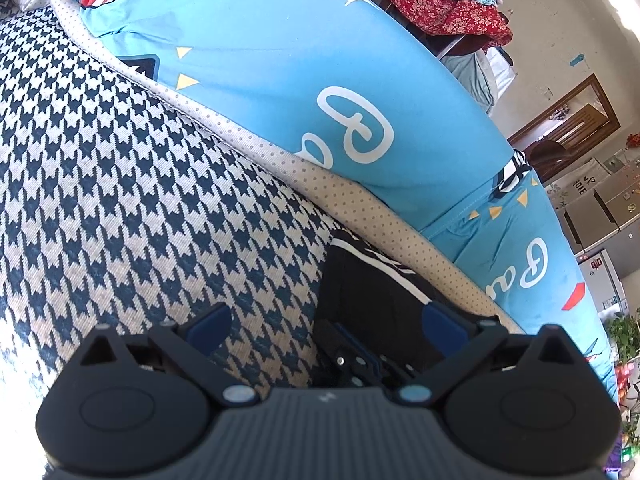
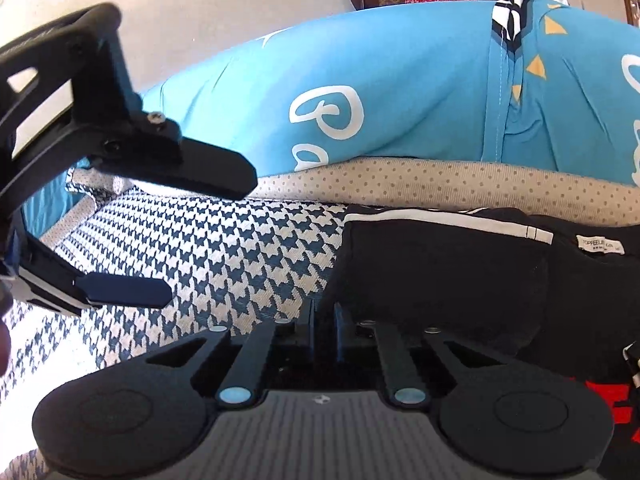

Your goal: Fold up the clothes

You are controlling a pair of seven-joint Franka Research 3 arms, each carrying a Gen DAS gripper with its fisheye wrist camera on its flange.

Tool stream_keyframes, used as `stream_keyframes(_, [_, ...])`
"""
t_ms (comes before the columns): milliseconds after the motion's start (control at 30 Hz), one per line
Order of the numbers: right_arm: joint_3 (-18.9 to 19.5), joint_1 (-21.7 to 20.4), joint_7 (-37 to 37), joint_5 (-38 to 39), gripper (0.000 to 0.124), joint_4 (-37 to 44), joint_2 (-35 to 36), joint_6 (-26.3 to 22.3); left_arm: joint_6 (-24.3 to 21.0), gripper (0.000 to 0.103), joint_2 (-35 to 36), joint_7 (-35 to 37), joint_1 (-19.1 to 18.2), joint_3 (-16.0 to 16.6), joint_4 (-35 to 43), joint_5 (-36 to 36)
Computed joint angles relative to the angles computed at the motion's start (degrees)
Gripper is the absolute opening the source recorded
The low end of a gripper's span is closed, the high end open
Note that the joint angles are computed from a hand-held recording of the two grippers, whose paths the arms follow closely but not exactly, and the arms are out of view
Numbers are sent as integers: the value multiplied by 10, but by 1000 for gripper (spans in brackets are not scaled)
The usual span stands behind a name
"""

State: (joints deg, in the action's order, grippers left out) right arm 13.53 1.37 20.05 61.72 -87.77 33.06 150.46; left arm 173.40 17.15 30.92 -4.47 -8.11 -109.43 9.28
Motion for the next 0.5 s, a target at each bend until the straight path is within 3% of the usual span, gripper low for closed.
stream_keyframes(167, [29, -45, 21, 89, 10, 56, 44, -90, -3, 103, -8, -36, -23, 31, -5, 33])
stream_keyframes(267, [32, -52, 46, 124, 9, 79, 66, -118, -15, 103, -7, -71, -42, 54, 2, 72])
stream_keyframes(333, [32, -51, 61, 142, 11, 85, 76, -119, -22, 103, -5, -78, -40, 52, 6, 84])
stream_keyframes(400, [23, -41, 65, 131, 11, 81, 70, -108, -26, 103, -3, -74, -33, 43, 10, 86])
stream_keyframes(500, [7, -33, 83, 78, 13, 91, 63, -136, -19, 103, -5, -85, -33, 44, 9, 93])
